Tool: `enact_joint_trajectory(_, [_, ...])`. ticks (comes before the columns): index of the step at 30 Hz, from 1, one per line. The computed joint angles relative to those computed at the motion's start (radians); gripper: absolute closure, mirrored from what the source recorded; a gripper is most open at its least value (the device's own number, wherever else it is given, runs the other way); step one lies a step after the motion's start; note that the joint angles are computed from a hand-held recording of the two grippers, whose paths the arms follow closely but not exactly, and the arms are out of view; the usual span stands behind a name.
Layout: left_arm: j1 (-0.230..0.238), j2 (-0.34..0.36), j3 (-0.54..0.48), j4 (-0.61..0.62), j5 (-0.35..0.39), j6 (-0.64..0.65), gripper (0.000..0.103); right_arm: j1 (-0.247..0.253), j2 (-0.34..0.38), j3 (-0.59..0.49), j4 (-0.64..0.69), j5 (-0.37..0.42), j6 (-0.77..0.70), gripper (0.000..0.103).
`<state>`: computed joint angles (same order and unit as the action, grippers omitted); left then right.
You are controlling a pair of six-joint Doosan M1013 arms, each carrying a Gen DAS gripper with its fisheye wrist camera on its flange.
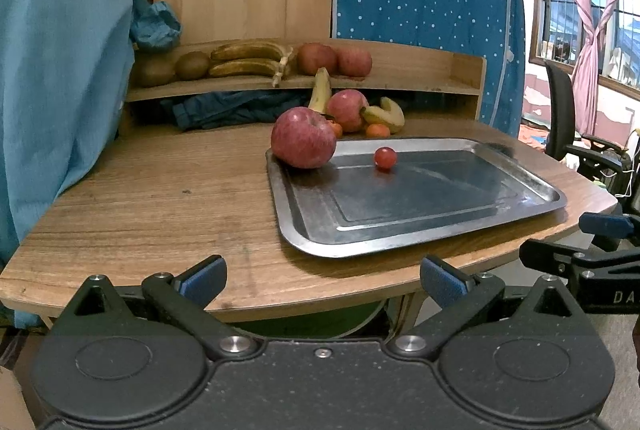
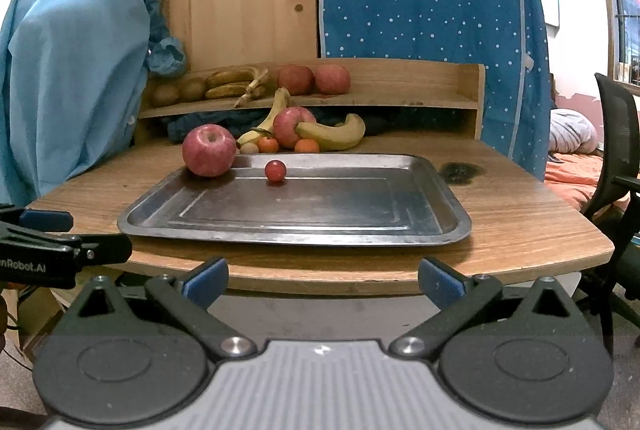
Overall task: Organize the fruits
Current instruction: 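Withdraw both open grippers up from the steel tray, then move the left gripper to the yellow banana while the right gripper approaches the mandarin orange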
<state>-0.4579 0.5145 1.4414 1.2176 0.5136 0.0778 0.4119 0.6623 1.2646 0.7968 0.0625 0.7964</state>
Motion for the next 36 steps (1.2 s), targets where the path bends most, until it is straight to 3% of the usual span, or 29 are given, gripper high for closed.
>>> enact_joint_trajectory(8, [0.006, 0.006, -0.012, -0.020, 0.007, 0.016, 0.001, 0.002, 0.008, -0.022, -0.213, 0.015, 0.210, 0.000])
enact_joint_trajectory(23, [0.034, 0.025, -0.072, -0.066, 0.022, 0.084, 0.001, -0.001, 0.041, -0.121, -0.166, 0.075, 0.120, 0.000])
enact_joint_trajectory(30, [0.070, 0.056, -0.161, -0.082, 0.078, 0.170, 0.001, -0.004, 0.103, -0.261, -0.217, 0.142, 0.109, 0.000])
enact_joint_trajectory(36, [0.106, 0.115, -0.286, -0.150, 0.087, 0.314, 0.001, -0.003, 0.192, -0.445, -0.434, 0.228, 0.289, 0.000])
